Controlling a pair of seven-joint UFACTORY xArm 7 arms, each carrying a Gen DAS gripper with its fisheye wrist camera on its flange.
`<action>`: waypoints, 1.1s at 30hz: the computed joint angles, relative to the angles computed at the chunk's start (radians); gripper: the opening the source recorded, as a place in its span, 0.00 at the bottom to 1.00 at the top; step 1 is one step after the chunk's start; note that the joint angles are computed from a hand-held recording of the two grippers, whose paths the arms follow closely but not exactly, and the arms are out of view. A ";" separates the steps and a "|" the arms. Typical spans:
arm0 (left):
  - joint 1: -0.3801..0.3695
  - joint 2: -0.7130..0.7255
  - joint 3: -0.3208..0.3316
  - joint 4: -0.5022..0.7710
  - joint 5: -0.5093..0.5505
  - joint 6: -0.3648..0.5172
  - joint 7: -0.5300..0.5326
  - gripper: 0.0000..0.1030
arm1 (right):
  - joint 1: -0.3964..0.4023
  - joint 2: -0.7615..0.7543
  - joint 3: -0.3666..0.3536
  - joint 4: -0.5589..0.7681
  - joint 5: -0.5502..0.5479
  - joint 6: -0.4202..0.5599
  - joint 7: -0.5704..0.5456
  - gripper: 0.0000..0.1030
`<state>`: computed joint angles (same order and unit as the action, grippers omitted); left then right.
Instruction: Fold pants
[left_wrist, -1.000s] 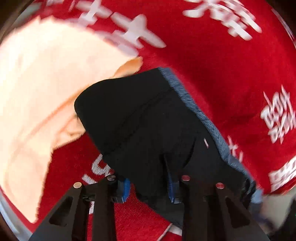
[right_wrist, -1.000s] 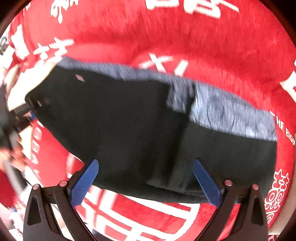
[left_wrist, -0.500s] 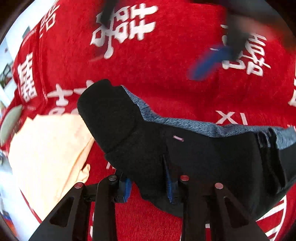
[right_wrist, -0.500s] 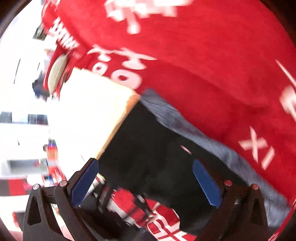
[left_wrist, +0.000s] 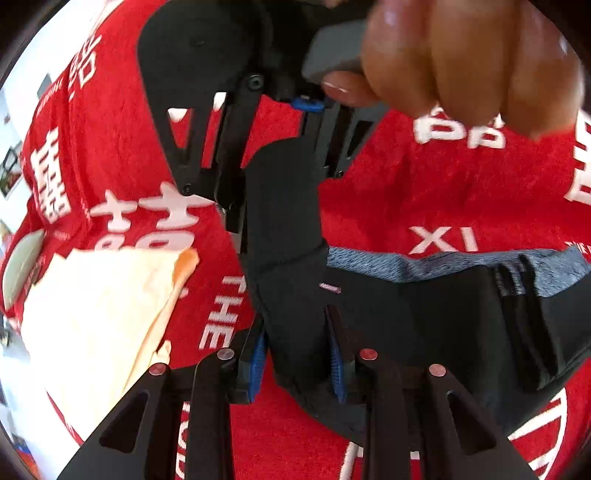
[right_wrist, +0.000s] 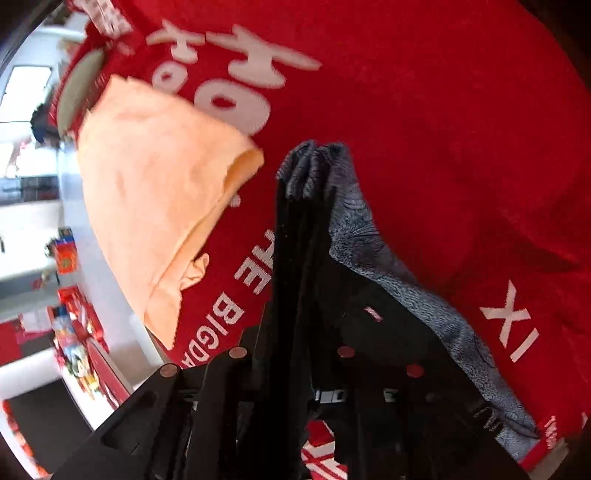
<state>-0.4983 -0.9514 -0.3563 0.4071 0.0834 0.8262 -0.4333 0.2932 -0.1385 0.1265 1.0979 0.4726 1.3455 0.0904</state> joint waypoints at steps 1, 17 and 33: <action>-0.007 0.001 -0.003 0.010 -0.001 0.002 0.003 0.30 | -0.007 -0.033 -0.011 -0.031 0.017 -0.015 -0.019 0.16; -0.168 0.165 -0.051 0.284 -0.191 -0.016 0.030 0.30 | -0.228 -0.756 -0.304 -0.401 0.092 0.086 -0.018 0.16; -0.268 0.584 -0.275 0.573 -0.049 -0.031 -0.090 0.30 | -0.617 -1.058 -0.685 -0.476 -0.182 0.389 -0.055 0.16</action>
<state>-0.7659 -0.3671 -0.6312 0.9801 0.0349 0.7950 -0.5237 -0.3241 -1.1967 -0.5588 0.6215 0.2902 1.7342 0.0351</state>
